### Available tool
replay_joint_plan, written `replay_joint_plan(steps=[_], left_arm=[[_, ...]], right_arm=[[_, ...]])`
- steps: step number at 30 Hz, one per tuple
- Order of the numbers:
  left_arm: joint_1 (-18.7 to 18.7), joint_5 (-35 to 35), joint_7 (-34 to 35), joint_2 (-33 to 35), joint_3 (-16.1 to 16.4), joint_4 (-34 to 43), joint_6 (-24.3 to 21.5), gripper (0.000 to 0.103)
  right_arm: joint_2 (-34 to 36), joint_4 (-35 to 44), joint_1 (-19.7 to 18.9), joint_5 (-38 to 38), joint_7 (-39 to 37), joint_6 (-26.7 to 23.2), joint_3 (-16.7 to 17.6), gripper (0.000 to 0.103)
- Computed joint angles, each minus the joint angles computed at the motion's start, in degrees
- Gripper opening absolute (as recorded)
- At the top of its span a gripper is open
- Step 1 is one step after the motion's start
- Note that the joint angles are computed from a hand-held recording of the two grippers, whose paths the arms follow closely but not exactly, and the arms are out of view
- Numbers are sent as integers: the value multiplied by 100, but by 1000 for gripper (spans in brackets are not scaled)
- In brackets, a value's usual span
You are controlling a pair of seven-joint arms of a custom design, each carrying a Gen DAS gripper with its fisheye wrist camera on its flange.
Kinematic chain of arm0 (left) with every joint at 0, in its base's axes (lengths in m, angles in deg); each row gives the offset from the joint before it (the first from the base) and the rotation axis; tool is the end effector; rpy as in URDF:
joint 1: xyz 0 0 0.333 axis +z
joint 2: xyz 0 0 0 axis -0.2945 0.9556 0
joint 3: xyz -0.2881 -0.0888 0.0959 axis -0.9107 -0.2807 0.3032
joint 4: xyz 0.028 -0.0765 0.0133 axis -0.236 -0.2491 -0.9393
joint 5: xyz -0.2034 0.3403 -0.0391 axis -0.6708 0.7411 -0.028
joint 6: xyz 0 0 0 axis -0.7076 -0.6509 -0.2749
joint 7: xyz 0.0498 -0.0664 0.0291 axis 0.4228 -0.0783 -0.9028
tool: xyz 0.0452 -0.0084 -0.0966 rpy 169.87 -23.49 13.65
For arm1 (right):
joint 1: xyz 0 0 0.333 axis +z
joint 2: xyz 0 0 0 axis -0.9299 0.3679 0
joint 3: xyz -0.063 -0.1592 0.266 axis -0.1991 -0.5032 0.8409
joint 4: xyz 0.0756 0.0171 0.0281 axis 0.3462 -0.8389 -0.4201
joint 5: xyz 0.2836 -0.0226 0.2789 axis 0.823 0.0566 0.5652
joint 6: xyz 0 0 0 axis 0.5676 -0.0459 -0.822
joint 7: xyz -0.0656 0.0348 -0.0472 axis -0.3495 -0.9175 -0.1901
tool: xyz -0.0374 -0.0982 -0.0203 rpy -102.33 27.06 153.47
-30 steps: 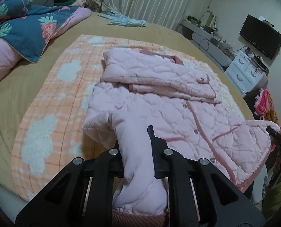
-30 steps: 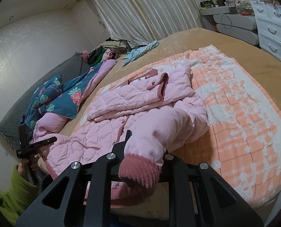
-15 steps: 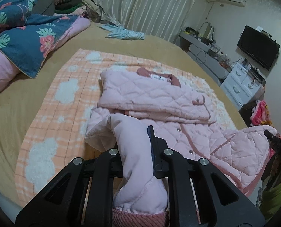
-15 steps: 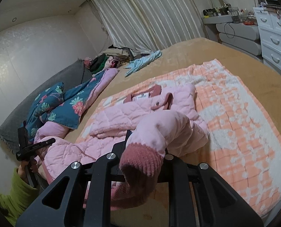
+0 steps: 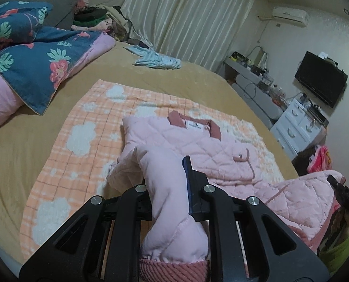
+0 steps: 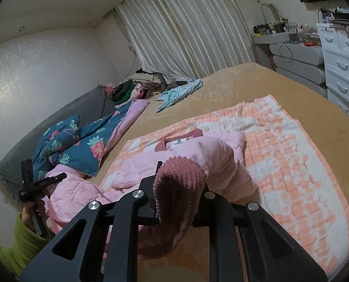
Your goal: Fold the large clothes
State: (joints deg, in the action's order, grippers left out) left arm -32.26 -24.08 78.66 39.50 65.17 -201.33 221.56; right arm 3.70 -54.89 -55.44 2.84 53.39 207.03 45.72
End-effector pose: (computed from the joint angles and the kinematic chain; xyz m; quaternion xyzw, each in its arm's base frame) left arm 0.3626 -0.2524 0.6253 -0.7334 0.4973 -0.4006 0.2330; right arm 0.4521 0.0469 0.6473 -0.6698 0.5142 -0.0840 0.5290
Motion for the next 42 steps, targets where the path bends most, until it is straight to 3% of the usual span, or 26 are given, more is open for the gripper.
replay_joint_plan(steps=[12,42], left_arm=[[224,174,0,353,-29,407,-170,7],[464,1071,-170,1882,2,1321,-802,8]], right_arm=[[503,521,-10,65,183,51,25,15],[2655,2102,-357,-723,909,236,451,16]])
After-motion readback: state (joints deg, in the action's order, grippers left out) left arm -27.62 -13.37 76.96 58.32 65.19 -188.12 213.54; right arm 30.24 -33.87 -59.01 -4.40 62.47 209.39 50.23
